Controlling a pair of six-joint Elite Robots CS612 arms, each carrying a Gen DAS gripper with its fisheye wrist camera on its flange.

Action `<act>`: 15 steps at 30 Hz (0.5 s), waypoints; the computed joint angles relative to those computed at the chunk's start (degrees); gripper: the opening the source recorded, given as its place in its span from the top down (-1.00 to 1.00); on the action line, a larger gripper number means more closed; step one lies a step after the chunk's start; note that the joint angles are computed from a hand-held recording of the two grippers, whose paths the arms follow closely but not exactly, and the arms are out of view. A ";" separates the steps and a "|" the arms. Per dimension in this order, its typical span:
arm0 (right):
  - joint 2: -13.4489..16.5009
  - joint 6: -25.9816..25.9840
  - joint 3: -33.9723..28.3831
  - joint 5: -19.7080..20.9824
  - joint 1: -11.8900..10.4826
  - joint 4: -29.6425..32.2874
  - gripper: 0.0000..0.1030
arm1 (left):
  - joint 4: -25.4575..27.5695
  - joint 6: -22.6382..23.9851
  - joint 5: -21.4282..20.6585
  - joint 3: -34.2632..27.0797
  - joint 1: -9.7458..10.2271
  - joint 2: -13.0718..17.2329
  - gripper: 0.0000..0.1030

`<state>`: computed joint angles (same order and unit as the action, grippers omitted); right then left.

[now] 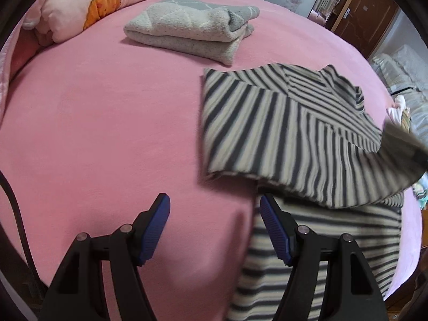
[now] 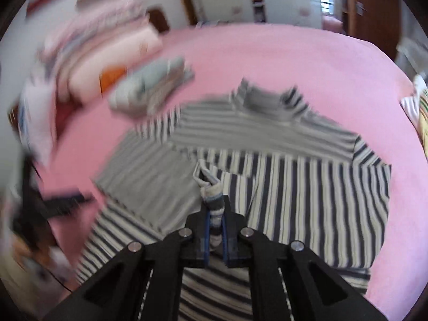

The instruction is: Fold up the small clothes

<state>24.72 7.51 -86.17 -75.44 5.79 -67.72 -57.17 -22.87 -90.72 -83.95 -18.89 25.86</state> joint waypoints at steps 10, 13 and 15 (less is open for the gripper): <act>-5.46 1.91 7.29 -5.18 0.54 -14.77 0.88 | -5.27 -6.39 0.95 3.68 -0.82 -0.12 -0.33; -5.31 3.53 7.08 -7.27 0.04 -15.12 0.88 | -6.93 -8.73 1.08 4.77 -0.75 -0.28 -0.33; -4.77 4.04 5.83 -9.04 -0.56 -13.47 0.88 | -7.96 -9.42 0.97 5.52 -0.82 -0.38 -0.33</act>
<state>19.94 11.55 -80.34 -84.48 5.23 -81.19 -65.13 -32.29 -89.75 -78.43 -19.71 25.49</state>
